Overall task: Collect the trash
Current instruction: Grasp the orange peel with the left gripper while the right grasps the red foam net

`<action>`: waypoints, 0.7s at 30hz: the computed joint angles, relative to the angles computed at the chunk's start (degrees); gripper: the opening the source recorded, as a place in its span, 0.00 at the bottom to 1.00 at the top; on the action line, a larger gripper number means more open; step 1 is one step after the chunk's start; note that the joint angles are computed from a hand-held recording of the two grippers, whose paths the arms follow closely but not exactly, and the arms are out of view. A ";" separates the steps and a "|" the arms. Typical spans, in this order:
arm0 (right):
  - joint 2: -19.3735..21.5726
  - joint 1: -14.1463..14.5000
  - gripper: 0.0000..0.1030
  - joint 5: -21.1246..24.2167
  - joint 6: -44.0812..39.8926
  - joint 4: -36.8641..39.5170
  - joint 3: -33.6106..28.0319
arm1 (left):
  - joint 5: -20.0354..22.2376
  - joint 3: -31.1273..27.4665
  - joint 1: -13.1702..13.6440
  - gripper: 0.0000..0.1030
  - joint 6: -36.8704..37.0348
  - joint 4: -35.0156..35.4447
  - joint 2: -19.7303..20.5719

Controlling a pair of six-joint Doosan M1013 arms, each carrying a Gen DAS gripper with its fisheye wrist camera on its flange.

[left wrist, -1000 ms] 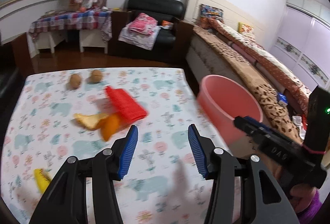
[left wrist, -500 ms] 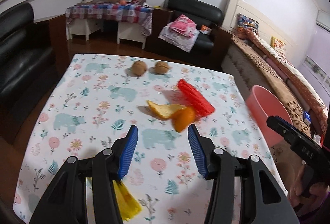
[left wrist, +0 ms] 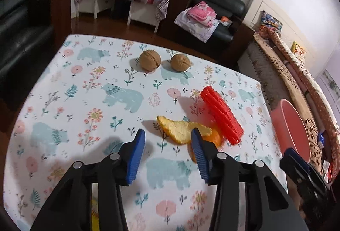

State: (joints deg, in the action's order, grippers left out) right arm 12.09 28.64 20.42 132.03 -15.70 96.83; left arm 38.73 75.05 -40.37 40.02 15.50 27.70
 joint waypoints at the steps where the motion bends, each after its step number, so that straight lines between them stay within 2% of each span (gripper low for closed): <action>1: 0.27 -0.08 0.37 -0.24 -1.23 1.01 -0.28 | 0.44 -0.68 0.09 0.42 0.09 -0.22 0.55; 5: 1.63 -0.17 0.37 0.11 -5.49 4.26 -2.02 | 3.56 -3.63 0.09 0.39 -0.47 1.08 2.84; 8: 2.94 -0.13 0.37 0.78 -8.67 6.47 -3.81 | 5.51 -5.19 0.18 0.25 0.73 0.08 4.15; 10: 3.40 -0.04 0.37 1.07 -9.27 6.61 -4.39 | 5.57 -5.24 0.23 0.11 0.22 0.11 4.38; 13: 4.87 0.12 0.37 2.03 -12.24 8.27 -6.18 | 3.41 -4.05 0.70 0.07 0.83 -1.80 3.65; 21: 8.05 0.30 0.37 5.73 -15.97 10.48 -9.62 | 0.26 -0.18 0.62 0.06 -2.70 1.62 0.69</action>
